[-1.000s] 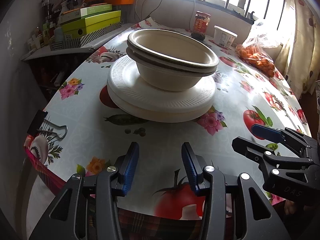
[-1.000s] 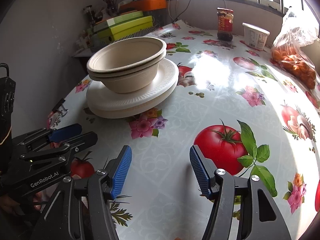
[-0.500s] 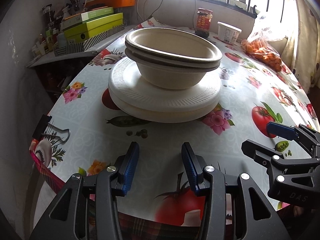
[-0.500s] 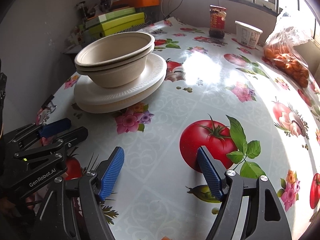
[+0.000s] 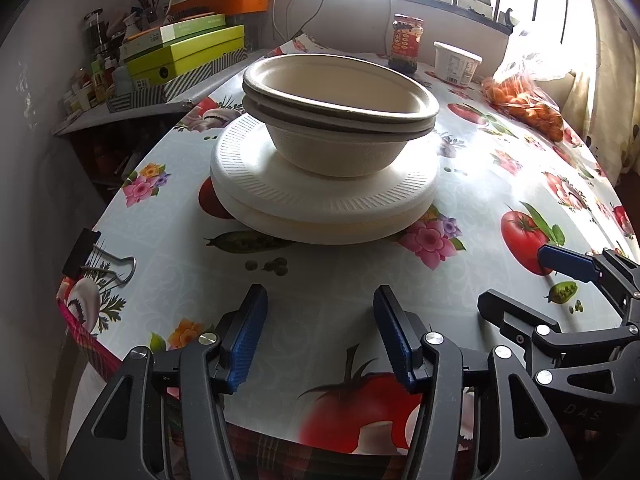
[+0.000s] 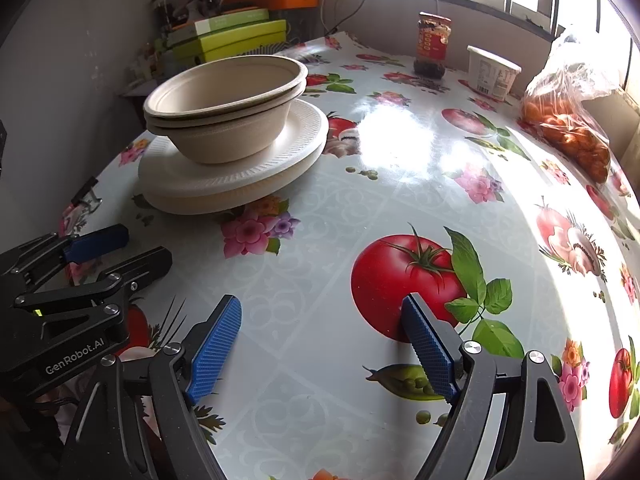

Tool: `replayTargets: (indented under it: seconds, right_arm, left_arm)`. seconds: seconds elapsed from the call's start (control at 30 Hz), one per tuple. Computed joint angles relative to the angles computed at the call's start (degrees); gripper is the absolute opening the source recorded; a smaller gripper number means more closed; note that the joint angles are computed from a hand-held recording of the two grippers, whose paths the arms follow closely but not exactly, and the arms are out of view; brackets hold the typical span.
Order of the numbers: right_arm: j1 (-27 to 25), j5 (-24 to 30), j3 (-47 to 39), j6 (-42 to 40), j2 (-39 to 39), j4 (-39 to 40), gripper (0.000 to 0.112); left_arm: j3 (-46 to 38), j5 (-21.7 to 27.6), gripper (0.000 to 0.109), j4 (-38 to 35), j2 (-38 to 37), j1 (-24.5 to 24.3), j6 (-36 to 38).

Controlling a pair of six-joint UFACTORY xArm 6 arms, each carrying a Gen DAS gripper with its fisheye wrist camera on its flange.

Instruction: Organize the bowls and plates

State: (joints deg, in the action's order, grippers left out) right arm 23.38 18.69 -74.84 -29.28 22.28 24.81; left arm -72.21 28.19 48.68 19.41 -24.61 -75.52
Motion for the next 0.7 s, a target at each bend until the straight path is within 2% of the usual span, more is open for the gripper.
replayTargets:
  seconds: [0.33,0.7]
  right_arm:
    - [0.05,-1.14,0.63,1.29,-0.08,-1.63,0.085]
    - [0.34,-3.09,1.37,-1.45,-0.04,0.83,0.088]
  left_arm:
    - [-0.06,0.15,0.06,0.05,0.01,-0.15,-0.17]
    - [0.03,-0.21,0.062,0.19,0.0,0.03,-0.13]
